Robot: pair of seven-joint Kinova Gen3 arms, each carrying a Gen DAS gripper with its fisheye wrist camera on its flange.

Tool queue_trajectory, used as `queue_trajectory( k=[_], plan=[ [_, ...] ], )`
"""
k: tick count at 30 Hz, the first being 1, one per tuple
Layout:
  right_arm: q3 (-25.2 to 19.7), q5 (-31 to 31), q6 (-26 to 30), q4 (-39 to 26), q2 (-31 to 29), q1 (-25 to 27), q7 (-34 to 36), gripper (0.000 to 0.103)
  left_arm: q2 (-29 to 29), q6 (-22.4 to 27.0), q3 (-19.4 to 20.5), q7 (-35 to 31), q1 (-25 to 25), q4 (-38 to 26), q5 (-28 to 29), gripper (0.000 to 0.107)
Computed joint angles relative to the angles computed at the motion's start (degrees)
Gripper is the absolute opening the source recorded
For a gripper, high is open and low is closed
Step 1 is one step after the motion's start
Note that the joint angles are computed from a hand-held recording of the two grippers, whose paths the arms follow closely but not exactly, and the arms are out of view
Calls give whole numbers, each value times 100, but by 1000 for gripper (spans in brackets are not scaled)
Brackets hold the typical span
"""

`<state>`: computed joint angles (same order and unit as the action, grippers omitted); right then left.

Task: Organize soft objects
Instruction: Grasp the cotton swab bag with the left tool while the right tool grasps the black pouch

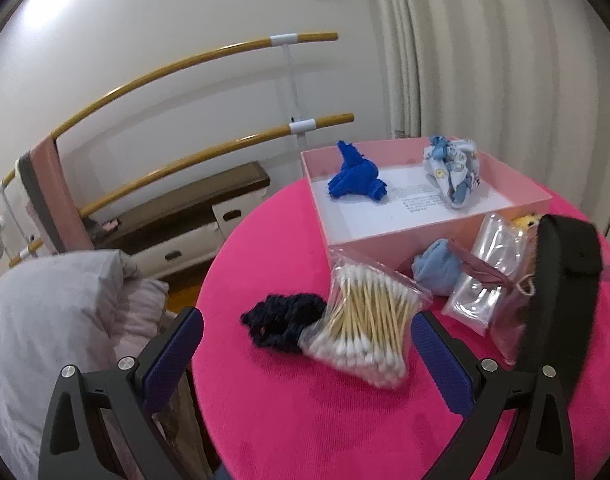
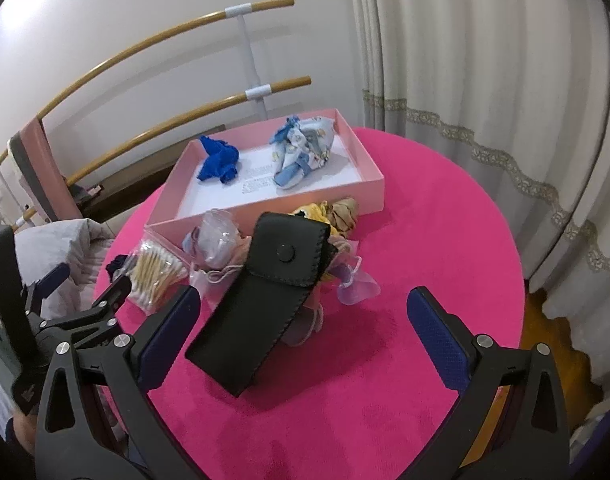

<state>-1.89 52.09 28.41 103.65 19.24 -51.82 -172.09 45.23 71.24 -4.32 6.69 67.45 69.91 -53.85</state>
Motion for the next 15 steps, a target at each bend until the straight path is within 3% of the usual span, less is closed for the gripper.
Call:
queue_trajectory(
  k=[3,6,9,11,13,15],
  plan=[
    [-36,-171,-52,-71,92,106,164,103,214,-108,6,-252,-165,-165,13,100],
    [-54,-454,-183,-137,190,212,408,103,341,-387,25,-575,-369,-256,154,85],
    [-44,-827,-378,-190,278,301,729,103,331,-671,-72,-716,-392,-169,164,80],
    [-42,-1108,-543,-207,330,365,950,103,326,-820,-99,-851,-414,-142,176,72],
    [-27,-1363,-712,-219,377,406,1148,102,276,-1049,-102,-922,-463,-67,216,56],
    [48,-1560,-816,-239,438,358,1285,101,254,-1178,-124,-978,-492,-58,279,49]
  ],
)
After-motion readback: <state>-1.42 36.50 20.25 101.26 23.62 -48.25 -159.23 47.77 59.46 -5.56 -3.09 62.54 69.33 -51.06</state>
